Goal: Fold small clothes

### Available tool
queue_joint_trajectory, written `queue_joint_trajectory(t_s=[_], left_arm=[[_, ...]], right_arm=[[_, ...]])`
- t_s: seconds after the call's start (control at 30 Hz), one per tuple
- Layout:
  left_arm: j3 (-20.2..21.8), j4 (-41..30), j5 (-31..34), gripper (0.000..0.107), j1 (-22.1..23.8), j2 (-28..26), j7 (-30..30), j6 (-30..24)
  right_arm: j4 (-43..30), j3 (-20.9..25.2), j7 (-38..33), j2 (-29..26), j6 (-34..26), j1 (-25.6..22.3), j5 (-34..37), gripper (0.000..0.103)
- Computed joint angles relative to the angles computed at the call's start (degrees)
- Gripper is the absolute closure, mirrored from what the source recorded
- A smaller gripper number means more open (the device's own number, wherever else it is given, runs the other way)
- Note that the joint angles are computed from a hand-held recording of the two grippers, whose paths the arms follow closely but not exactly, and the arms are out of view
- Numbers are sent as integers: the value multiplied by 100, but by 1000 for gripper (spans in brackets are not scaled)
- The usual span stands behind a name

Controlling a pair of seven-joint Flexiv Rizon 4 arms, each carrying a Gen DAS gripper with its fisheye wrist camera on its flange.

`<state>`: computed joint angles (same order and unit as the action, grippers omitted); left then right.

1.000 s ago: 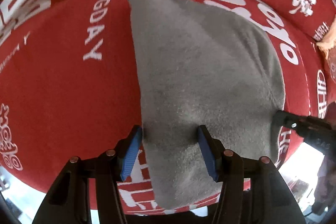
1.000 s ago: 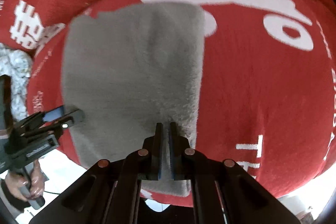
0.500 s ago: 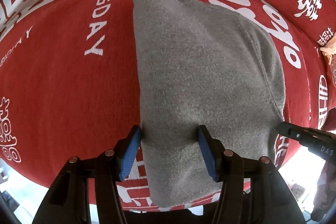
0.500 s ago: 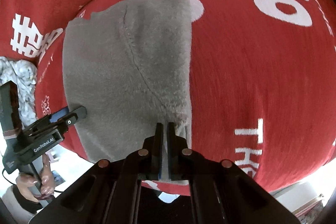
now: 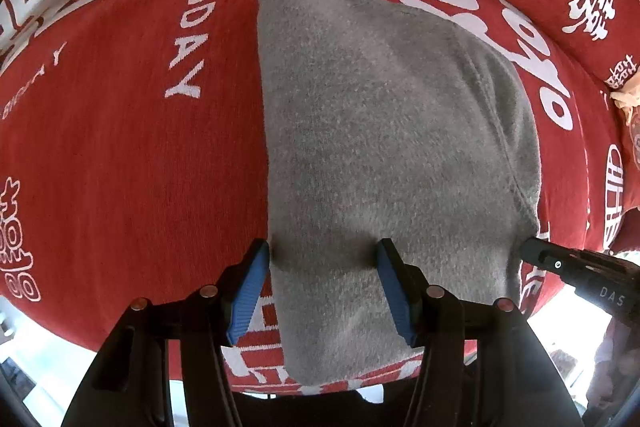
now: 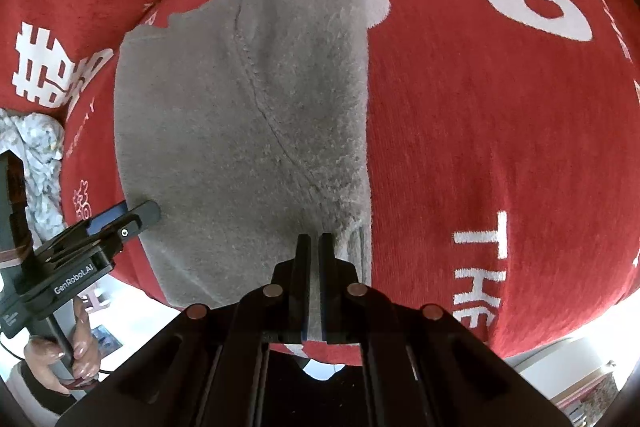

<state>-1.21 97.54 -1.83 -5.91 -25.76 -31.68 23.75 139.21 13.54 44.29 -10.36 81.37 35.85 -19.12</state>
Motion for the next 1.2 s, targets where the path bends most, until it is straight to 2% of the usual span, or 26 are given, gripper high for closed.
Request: queue_joint_trajectory(t_s=[0.1, 0.2, 0.27, 0.3, 0.33, 0.37, 0.4, 0.43, 0.53, 0.6, 0.67, 0.77, 0.87, 0.97, 1.0, 1.1, 1.2], left_arm=[[5, -11, 22, 50, 15, 31, 54, 1], [12, -45, 52, 50, 11, 20, 57, -11], [14, -57, 63, 50, 10, 8, 55, 0], [14, -61, 66, 50, 11, 4, 57, 14], [11, -60, 63, 50, 8, 1, 53, 25], [13, -63, 64, 50, 14, 4, 63, 30], [12, -67, 67, 50, 15, 3, 73, 33], [13, -57, 76, 50, 10, 4, 74, 51], [17, -59, 98, 50, 3, -12, 76, 70], [21, -97, 104, 50, 0, -32, 54, 20], [26, -135, 106, 50, -4, -46, 11, -23], [23, -162, 98, 50, 2, -56, -3, -40], [23, -208, 122, 50, -9, -71, -20, -75], [12, -223, 107, 50, -11, -39, -6, -71], [9, -231, 101, 50, -10, -29, -2, -75], [-4, -273, 81, 50, -10, -2, 26, -117], [-4, -291, 107, 50, -27, 17, 49, -114]], right_arm=[[102, -167, 370, 170, -62, 100, -337, 96], [231, -236, 863, 415, -274, 11, -823, 96], [327, -225, 1104, 511, -340, -151, -1064, 91], [381, -235, 1216, 516, -296, -248, -1193, 84], [435, -289, 1392, 503, -217, -341, -1445, 83], [546, -506, 1821, 513, -68, -420, -2071, 83], [582, -627, 1980, 506, 6, -461, -2385, 83], [552, -562, 1769, 462, 17, -601, -2326, 83], [204, 58, 274, 102, -172, -943, -920, 83], [-200, 617, -964, -171, -598, -1207, 268, 88], [-444, 785, -1523, -173, -1109, -1243, 734, 88], [-531, 800, -1614, 91, -1637, -1088, 1188, 88], [-309, 637, -1194, 403, -1532, -803, 1213, 85], [-308, 615, -1126, 635, -1689, -628, 1374, 83], [-315, 596, -1065, 633, -1665, -578, 1354, 81], [-373, 555, -877, 643, -1680, -453, 1199, 62], [-506, 525, -829, 579, -1750, -388, 1127, 61]])
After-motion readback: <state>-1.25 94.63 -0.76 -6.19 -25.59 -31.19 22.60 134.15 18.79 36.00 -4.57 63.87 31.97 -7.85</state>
